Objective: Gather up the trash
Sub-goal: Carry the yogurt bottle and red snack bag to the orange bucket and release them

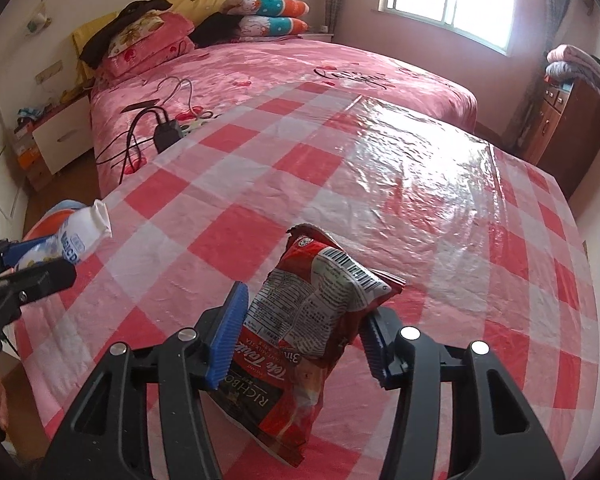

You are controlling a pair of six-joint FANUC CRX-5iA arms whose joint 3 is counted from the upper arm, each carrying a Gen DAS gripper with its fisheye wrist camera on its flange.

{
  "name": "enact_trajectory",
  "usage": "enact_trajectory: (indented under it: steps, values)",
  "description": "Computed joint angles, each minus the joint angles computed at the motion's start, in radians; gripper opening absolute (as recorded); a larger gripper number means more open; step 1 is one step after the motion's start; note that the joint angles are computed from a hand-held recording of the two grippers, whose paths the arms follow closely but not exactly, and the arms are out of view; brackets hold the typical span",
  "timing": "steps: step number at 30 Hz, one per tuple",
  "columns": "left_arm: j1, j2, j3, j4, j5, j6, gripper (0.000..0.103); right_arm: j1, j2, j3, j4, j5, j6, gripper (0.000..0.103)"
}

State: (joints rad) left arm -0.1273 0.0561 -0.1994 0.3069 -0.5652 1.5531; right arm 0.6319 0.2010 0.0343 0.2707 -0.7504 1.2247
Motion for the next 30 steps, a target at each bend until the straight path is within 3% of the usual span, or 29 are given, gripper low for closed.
enact_trajectory:
  steps: [30]
  values:
    - [0.13,-0.15,-0.227,0.196,0.091,-0.162,0.066,0.126,0.03,0.034,0.065,-0.05,0.0,0.053]
